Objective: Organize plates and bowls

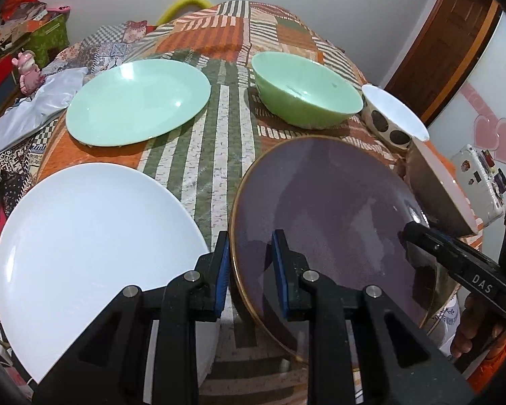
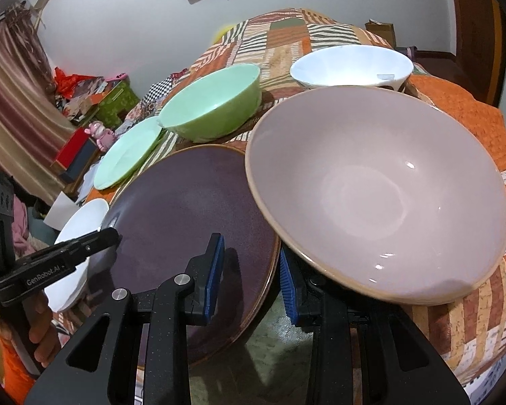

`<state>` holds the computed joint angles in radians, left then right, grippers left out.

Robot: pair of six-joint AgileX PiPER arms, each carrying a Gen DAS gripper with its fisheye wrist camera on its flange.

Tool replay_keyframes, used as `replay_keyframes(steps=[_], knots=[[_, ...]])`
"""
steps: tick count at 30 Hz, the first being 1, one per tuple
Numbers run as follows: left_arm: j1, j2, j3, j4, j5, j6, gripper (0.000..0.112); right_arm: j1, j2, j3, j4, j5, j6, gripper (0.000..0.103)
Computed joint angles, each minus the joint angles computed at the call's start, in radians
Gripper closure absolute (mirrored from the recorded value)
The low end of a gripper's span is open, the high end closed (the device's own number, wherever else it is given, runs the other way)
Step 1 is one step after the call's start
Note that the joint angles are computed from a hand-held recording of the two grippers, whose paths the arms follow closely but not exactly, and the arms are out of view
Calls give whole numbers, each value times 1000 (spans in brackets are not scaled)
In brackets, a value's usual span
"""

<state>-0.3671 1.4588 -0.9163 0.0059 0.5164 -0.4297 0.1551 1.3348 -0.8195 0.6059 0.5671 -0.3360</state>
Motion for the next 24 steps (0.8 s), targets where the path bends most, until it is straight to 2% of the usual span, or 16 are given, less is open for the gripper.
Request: replay_keyframes(steps=[10, 18, 20, 24], knots=[[-1, 25, -4, 3, -2, -2, 89, -2, -4, 3, -11, -2, -16, 74], [-38, -26, 10, 107, 18, -118, 88, 5, -54, 4, -83, 24, 31, 71], [-45, -52, 16, 126, 25, -139, 79, 6, -70, 6, -91, 29, 38, 71], [-94, -124, 32, 280, 52, -285, 64, 16, -101, 5, -103, 43, 48, 71]])
